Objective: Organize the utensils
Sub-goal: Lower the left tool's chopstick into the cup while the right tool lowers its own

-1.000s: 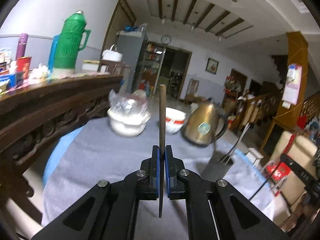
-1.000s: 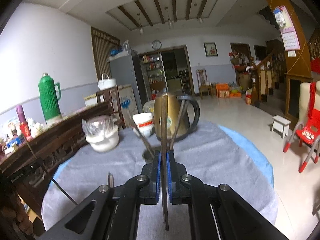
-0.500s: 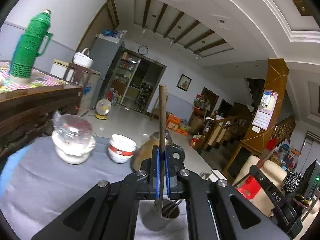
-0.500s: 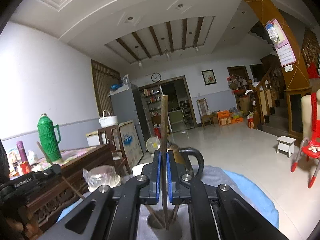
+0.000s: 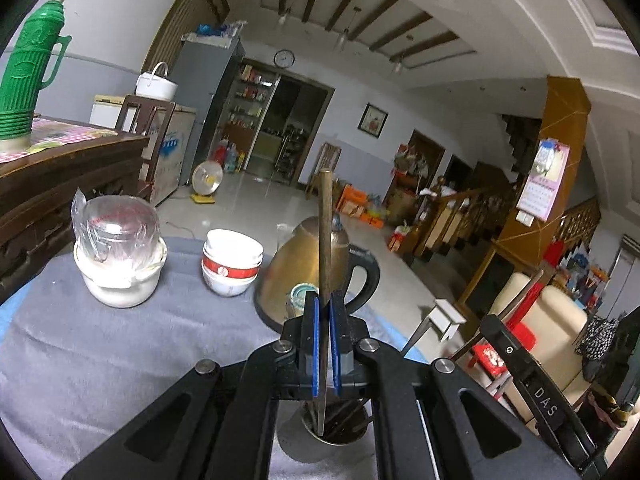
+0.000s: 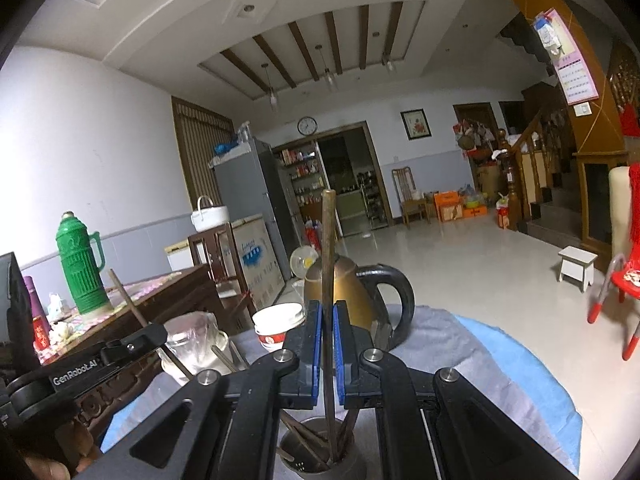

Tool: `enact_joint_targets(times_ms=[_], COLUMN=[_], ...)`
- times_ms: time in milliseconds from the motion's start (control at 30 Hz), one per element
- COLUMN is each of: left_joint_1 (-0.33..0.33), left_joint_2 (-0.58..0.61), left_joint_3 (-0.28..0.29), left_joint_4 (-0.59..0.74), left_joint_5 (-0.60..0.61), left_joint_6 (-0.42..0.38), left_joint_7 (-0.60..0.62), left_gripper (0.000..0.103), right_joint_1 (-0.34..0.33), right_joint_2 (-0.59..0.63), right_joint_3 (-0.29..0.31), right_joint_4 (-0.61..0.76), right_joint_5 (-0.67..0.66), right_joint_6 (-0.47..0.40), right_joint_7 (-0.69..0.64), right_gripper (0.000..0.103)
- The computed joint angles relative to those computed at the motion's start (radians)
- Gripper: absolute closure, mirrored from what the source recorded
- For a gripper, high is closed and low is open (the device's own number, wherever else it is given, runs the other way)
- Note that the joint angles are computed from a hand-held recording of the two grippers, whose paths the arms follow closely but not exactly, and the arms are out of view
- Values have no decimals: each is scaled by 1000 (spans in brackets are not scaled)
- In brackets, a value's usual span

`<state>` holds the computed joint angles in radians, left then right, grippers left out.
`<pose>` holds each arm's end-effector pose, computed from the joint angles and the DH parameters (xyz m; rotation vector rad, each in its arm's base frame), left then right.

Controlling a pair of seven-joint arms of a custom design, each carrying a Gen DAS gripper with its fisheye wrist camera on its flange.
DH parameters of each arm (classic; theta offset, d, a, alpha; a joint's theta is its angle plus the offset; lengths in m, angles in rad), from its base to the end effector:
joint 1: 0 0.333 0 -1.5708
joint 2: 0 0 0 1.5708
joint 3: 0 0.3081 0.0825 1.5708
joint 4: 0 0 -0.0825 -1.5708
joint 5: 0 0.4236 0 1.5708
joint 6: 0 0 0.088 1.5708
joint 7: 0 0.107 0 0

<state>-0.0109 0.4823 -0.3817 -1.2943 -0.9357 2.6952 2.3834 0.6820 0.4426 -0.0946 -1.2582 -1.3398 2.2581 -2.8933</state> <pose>0.7521 -0.2038 0.5688 -1.3421 2.0172 -1.6672 0.6467 0.4196 0.5814 -0.9352 1.7125 -1.1143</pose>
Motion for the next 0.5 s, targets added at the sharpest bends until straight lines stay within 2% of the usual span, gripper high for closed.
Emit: enact_joint_targets(times_ms=[233,500], left_joint_1=[-45,-59], left_joint_2=[1,21], left_joint_3=[54,66], left_joint_4=[6,36], left_joint_5=[142,247], left_joint_6=[-25,-57], left_joint_7=[-125,-208], left_gripper=[98,98], right_joint_1=[-2,2], right_joint_2=[30,49], right_joint_3=[2,-11], right_joint_4=[42,68], right_joint_5=[55,112], right_joint_6=[-13,-7], right_joint_7=[-58,-110], right_gripper=[97,97])
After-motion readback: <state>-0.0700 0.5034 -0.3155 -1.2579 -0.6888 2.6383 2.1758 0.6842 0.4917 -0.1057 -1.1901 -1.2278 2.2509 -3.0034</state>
